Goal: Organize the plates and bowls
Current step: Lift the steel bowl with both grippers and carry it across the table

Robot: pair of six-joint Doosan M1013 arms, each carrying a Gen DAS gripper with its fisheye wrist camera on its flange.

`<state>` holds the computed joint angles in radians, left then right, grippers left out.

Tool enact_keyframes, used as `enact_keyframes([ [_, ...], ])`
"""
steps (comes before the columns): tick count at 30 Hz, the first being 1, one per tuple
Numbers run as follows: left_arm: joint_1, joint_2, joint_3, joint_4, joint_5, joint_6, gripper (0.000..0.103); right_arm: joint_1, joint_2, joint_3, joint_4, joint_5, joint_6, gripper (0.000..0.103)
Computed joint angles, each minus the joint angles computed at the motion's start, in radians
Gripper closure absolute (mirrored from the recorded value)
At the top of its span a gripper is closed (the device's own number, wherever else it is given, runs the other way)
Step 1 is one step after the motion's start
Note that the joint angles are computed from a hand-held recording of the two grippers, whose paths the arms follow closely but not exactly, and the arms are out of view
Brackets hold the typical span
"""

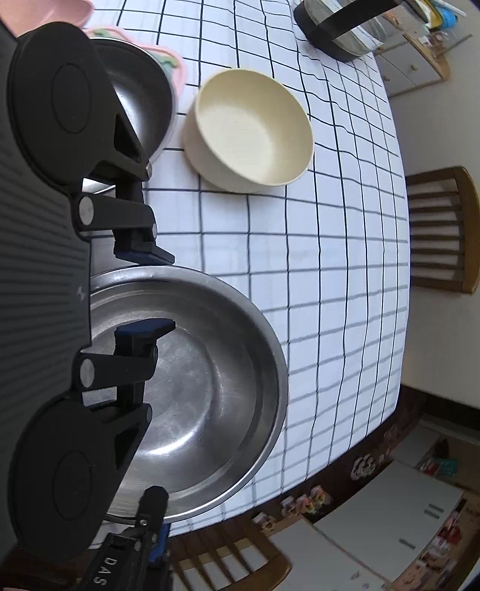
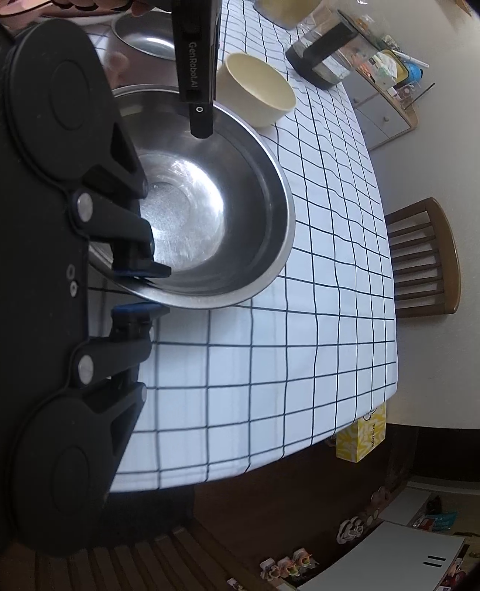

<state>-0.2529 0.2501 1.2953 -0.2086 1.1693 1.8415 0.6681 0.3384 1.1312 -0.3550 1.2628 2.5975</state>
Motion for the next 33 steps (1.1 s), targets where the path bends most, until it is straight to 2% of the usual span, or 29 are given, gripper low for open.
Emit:
enact_keyframes([
  [14, 0.004, -0.135, 0.118, -0.042, 0.054, 0.07, 0.074, 0.08, -0.099, 0.081, -0.007, 0.027, 0.108, 0.089],
  [23, 0.011, -0.185, 0.195, -0.061, 0.089, 0.141, 0.074, 0.12, -0.141, 0.144, 0.011, 0.027, 0.167, 0.09],
  [33, 0.011, -0.2, 0.226, -0.045, 0.136, 0.181, 0.074, 0.132, -0.159, 0.196, 0.061, 0.016, 0.152, 0.09],
])
